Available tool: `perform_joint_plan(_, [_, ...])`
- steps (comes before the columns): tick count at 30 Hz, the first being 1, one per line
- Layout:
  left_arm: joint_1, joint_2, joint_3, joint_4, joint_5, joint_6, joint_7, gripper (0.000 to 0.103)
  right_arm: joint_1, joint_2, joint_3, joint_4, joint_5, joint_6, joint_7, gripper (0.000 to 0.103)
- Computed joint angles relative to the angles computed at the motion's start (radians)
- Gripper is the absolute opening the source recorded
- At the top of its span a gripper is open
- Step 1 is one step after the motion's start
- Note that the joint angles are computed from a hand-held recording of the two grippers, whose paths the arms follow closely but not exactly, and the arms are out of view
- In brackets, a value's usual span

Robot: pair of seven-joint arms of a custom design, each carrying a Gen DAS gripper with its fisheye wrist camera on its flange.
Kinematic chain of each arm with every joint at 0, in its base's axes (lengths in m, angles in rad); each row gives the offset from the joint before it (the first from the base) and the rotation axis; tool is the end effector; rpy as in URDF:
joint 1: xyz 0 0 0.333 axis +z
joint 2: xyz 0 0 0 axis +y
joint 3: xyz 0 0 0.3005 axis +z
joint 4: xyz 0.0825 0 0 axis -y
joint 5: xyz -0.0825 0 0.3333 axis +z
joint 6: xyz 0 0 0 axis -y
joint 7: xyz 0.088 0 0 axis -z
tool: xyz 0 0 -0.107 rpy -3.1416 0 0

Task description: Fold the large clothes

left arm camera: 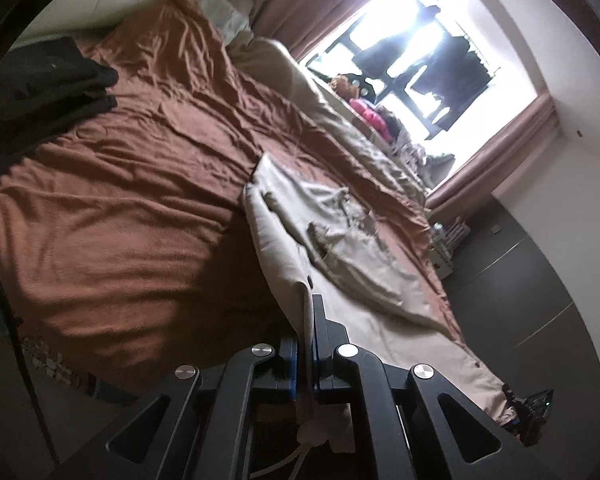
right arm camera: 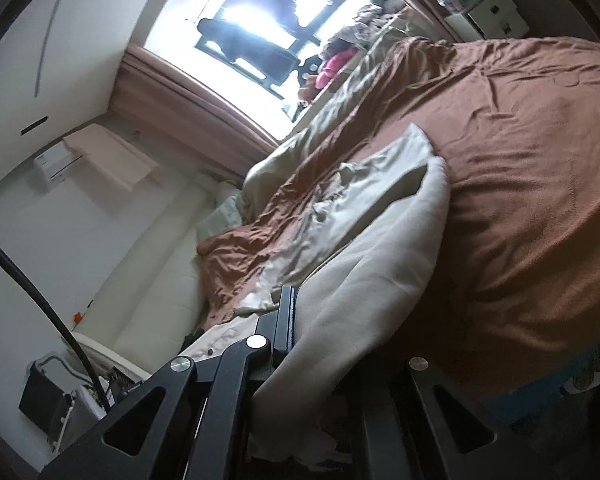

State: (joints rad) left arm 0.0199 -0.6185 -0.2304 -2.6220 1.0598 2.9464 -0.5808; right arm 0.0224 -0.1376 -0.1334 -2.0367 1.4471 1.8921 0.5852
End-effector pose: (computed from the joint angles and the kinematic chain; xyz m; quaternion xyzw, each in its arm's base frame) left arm 0.3379 -0.1422 0.5249 -0.8198 0.2619 -0.4667 0.2038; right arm 0.4956 0.0147 0.5669 -0.6272 0.4522 0.1542 0.6151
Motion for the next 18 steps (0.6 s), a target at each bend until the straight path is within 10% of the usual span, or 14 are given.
perform_joint_plan(18, [-0.241,-0.333,-0.092,-0.122,-0.149,-0.289,-0.001,0.004,-0.069,-0.056,-0.063,-0.104,0.013,-0.161,-0.139,0.002])
